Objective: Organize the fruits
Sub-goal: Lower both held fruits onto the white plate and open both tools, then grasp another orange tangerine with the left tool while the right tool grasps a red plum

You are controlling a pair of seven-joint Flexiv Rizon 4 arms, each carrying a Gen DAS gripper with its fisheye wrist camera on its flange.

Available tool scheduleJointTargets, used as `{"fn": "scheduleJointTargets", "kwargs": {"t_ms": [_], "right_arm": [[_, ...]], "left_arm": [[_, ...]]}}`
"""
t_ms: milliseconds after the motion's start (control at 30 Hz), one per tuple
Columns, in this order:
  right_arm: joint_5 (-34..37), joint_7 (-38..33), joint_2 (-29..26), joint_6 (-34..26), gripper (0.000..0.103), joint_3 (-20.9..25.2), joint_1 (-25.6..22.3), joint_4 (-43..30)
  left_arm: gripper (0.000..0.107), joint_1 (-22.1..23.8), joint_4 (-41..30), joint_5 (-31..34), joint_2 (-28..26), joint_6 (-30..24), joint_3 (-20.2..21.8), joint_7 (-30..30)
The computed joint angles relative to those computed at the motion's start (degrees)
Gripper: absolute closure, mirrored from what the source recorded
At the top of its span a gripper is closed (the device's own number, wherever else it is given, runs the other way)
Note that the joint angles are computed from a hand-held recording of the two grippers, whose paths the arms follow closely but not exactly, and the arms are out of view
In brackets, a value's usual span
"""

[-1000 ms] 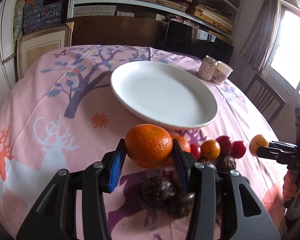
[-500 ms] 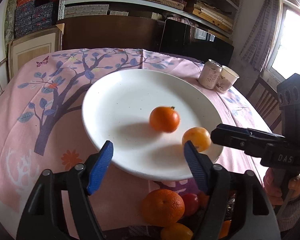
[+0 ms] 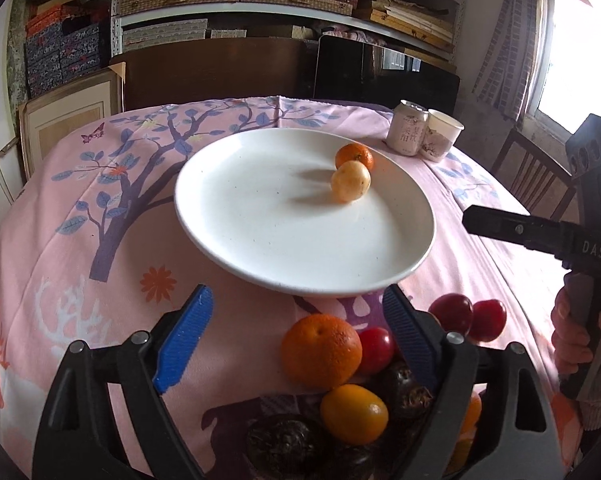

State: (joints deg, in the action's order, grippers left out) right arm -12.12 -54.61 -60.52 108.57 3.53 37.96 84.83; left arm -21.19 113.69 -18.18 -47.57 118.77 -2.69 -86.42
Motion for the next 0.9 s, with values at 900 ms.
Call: {"fn": "scheduleJointTargets", "kwargs": {"t_ms": [900], "right_arm": [[-5.91,-2.07,1.26,-3.34,0.029,4.86,-3.06,3.62]], "left_arm": [[0.061,9.50,1.86,11.40,-0.80,-0.66,-7.32,-6.68]]}}
